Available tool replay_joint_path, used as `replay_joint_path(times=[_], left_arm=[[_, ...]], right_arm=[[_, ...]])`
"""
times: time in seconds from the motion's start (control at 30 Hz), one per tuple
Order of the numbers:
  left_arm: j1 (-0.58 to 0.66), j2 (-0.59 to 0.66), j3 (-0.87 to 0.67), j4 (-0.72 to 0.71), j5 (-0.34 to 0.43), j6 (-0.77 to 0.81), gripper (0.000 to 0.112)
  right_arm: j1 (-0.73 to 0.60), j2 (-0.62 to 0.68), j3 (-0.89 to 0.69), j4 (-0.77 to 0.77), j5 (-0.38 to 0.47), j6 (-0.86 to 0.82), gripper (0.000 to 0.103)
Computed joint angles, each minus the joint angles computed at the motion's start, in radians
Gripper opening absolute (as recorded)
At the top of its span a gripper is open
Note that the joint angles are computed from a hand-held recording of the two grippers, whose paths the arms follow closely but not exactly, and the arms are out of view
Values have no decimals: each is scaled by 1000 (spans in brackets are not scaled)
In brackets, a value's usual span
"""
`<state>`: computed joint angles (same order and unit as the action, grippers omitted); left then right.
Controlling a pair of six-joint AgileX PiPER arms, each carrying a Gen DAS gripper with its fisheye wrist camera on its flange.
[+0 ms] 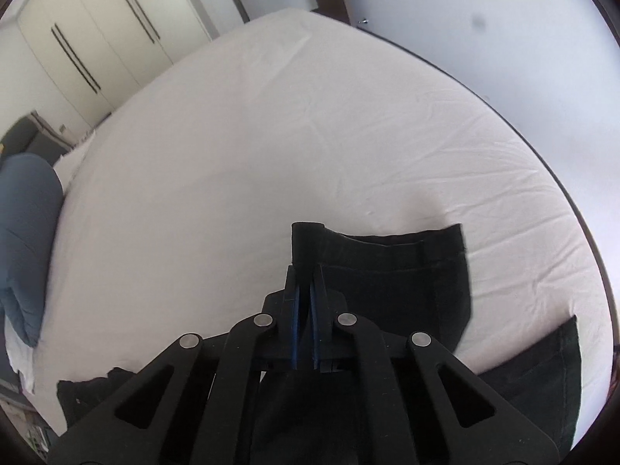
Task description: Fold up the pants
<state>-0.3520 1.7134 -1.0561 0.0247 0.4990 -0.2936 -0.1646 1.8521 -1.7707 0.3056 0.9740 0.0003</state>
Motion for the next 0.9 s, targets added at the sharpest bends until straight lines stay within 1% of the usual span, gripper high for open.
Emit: replay_joint_path(times=[0.07, 0.1, 0.13, 0.2, 0.27, 0.33, 0.43, 0.5, 0.6, 0.67, 0.73, 0.77, 0.8, 0.87, 0.9], left_arm=[[-1, 4, -5, 6, 4, -3, 83], [-3, 6, -9, 9, 7, -7, 83], [-3, 9, -14, 10, 12, -8, 83], [-6, 18, -30, 15, 26, -12, 83], [-11, 29, -46, 20, 38, -21, 83], [-12, 42, -67, 19, 53, -18, 83], [-3, 64, -107, 1, 88, 5, 83], [-2, 78, -132, 1, 111, 12, 84], [-1, 107, -184, -3, 153, 20, 84], [0, 125, -215, -4, 174, 22, 84], [-4, 140, -245, 2, 198, 15, 85], [-8, 151, -264, 10, 212, 11, 86], [-10, 162, -281, 11, 222, 8, 87], [-13, 181, -309, 12, 234, 4, 89], [-15, 188, -322, 15, 242, 0, 90]], right_arm=[[-92, -121, 145, 97, -55, -68, 2], [-159, -185, 226, 167, -80, -125, 2], [-210, -224, 276, 218, -87, -163, 2], [-349, -308, 390, 336, -74, -252, 2], [-491, -383, 499, 438, -28, -339, 2], [-606, -428, 588, 507, 4, -409, 2], [-720, -450, 692, 552, 15, -479, 2], [-773, -448, 740, 565, 15, -508, 2], [-821, -435, 768, 579, 25, -538, 2], [-898, -475, 800, 585, 91, -573, 2], [-928, -468, 809, 600, 110, -586, 2], [-916, -446, 799, 608, 98, -579, 2], [-928, -444, 801, 611, 109, -577, 2], [-990, -501, 867, 614, 156, -608, 2], [-1007, -505, 871, 612, 172, -614, 2]])
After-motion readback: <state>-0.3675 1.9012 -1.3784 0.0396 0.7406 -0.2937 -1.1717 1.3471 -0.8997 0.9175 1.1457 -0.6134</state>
